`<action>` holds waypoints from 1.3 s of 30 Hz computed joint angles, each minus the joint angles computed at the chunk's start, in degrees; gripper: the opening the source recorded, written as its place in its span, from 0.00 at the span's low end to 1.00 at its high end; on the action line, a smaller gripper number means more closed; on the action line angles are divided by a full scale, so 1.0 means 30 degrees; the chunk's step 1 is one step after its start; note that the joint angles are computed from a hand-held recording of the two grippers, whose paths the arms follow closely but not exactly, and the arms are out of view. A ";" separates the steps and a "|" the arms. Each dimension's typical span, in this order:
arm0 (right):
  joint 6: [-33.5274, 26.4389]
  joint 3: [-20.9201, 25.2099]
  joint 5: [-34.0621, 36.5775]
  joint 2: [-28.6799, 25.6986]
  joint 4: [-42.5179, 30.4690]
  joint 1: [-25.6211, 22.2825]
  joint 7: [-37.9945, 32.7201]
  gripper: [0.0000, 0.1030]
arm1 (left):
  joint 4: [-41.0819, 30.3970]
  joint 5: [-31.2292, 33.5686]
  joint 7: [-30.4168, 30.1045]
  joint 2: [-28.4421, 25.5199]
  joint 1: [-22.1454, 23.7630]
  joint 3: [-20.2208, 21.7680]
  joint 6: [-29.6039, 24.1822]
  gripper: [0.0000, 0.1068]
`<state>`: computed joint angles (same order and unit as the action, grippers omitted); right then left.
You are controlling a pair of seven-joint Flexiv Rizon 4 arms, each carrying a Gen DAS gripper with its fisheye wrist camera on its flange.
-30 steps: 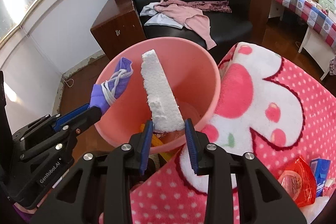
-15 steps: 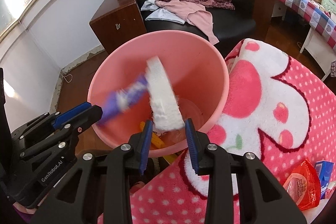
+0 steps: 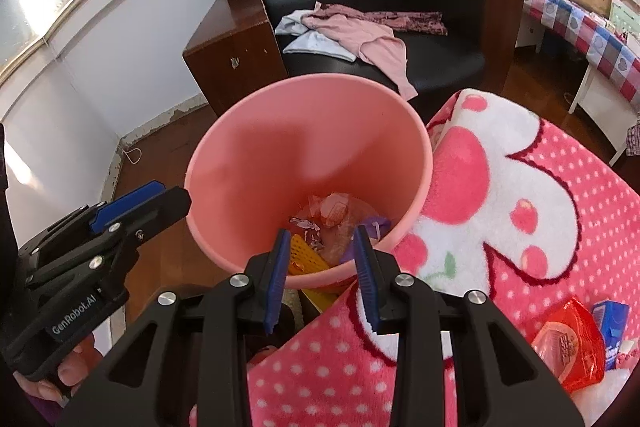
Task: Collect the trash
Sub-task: 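Move both tools back from the bucket to the table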
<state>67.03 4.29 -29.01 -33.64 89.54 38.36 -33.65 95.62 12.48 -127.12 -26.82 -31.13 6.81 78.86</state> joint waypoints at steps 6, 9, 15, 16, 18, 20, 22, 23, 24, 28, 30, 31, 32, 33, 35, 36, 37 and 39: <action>0.1167 -0.0904 -0.1277 0.1348 0.1979 0.0439 0.1752 0.32 | 0.0383 0.0026 -0.0378 0.0316 -0.0367 0.0139 0.1029 0.47; 0.1501 -0.1328 -0.2264 0.2075 0.3031 0.0572 0.2938 0.32 | 0.0435 -0.0096 0.0005 0.0377 -0.0362 -0.0133 0.1333 0.47; 0.1954 -0.1356 -0.4117 0.3648 0.5271 0.0105 0.5225 0.32 | 0.0210 -0.0545 0.0922 0.0191 -0.0595 -0.0679 0.1457 0.47; 0.2031 -0.1370 -0.4517 0.4028 0.5777 -0.0012 0.5701 0.33 | 0.0159 -0.0637 0.1071 0.0131 -0.0651 -0.0762 0.1517 0.47; 0.2085 -0.1431 -0.5527 0.4591 0.6494 -0.0199 0.6681 0.45 | 0.0035 -0.0902 0.1465 -0.0009 -0.0721 -0.1011 0.1584 0.47; 0.2161 -0.1596 -0.6990 0.5190 0.7234 -0.0367 0.7943 0.53 | -0.0192 -0.1100 0.1761 -0.0148 -0.0926 -0.1082 0.1465 0.47; 0.1920 -0.1513 -0.8159 0.5820 0.7876 -0.0673 0.8797 0.53 | -0.0459 -0.1190 0.2022 -0.0310 -0.1182 -0.1115 0.1367 0.47; 0.1865 -0.1417 -0.8649 0.6079 0.8140 -0.0862 0.9175 0.53 | -0.0580 -0.1225 0.2168 -0.0387 -0.1285 -0.1145 0.1310 0.47; 0.1787 -0.1388 -0.9345 0.6493 0.8577 -0.1050 0.9787 0.53 | -0.0679 -0.1292 0.2340 -0.0464 -0.1315 -0.1225 0.1305 0.47; 0.1061 -0.0774 -1.0815 0.7644 0.9727 -0.1969 1.1301 0.53 | -0.0840 -0.1586 0.3003 -0.0718 -0.1551 -0.1623 0.1388 0.47; 0.0568 -0.0391 -1.1370 0.8311 1.0382 -0.2493 1.2061 0.53 | -0.1058 -0.1619 0.3491 -0.0916 -0.1754 -0.1773 0.1352 0.47; 0.0264 -0.0169 -1.1541 0.8590 1.0629 -0.2739 1.2366 0.53 | -0.1123 -0.1656 0.3732 -0.0978 -0.1824 -0.1849 0.1355 0.47; 0.0105 0.0050 -1.1700 0.8866 1.0920 -0.3030 1.2618 0.53 | -0.1213 -0.1741 0.4028 -0.1086 -0.1857 -0.2048 0.1391 0.47; -0.0172 0.0299 -1.1775 0.9304 1.1337 -0.3341 1.2916 0.53 | -0.1276 -0.1902 0.4315 -0.1167 -0.1818 -0.2246 0.1404 0.47; -0.0725 0.0823 -1.1791 0.9962 1.1963 -0.3919 1.3189 0.53 | -0.1447 -0.2193 0.5008 -0.1383 -0.1813 -0.2673 0.1379 0.47; -0.1126 0.1107 -1.1746 1.0336 1.2307 -0.4203 1.3327 0.53 | -0.1601 -0.2274 0.5376 -0.1547 -0.1897 -0.2840 0.1349 0.47; -0.1376 0.1371 -1.1701 1.0639 1.2614 -0.4501 1.3480 0.53 | -0.1708 -0.2397 0.5635 -0.1656 -0.1962 -0.2911 0.1328 0.47; -0.1614 0.1818 -1.1611 1.1121 1.3176 -0.5159 1.3808 0.53 | -0.1974 -0.2651 0.6285 -0.1944 -0.2054 -0.3206 0.1177 0.47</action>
<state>62.18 9.74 -63.84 -0.27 129.07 22.88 7.77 89.70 4.53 -108.26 -32.66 -37.29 -2.81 82.39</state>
